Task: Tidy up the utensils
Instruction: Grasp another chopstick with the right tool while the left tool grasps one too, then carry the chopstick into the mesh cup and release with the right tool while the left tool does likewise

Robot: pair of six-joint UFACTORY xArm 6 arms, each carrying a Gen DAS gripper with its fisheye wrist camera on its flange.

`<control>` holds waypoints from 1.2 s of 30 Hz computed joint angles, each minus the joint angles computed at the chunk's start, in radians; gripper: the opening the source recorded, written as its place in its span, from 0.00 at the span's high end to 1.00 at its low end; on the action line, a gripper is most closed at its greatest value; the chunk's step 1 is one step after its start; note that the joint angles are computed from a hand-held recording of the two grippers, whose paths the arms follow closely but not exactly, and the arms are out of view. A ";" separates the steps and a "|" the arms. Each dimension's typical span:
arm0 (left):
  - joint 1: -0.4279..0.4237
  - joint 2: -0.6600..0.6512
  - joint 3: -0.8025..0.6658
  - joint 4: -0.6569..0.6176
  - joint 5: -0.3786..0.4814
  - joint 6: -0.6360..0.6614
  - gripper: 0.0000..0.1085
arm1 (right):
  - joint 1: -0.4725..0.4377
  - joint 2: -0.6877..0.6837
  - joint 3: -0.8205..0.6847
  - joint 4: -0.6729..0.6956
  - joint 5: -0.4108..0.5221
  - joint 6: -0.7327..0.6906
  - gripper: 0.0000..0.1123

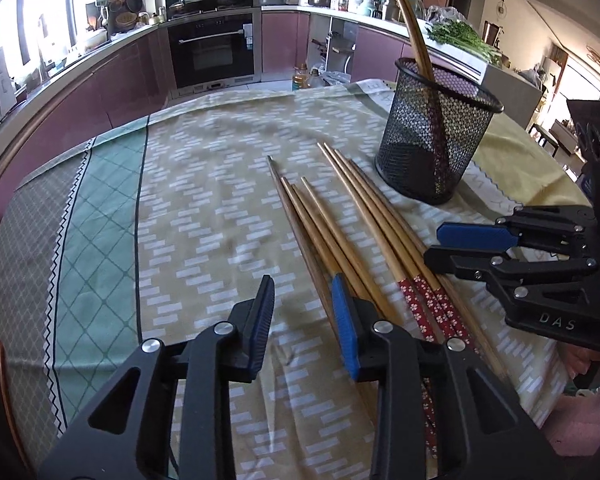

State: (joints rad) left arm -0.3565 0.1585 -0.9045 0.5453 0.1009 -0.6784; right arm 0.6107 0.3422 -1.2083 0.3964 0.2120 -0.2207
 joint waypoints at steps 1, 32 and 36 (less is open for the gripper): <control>-0.004 0.006 0.002 -0.054 -0.012 0.048 0.72 | -0.002 -0.001 0.000 -0.017 0.001 0.011 0.80; -0.001 0.151 -0.185 -0.461 0.057 0.362 0.93 | -0.016 0.065 -0.090 -0.075 0.040 0.111 0.94; -0.014 0.104 -0.124 -0.565 0.023 0.442 0.93 | -0.010 0.023 -0.046 0.057 0.021 -0.012 0.95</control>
State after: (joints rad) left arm -0.3706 0.2628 -1.0282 -0.0192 0.1240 -0.2361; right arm 0.6010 0.3652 -1.2546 0.4537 0.2326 -0.2329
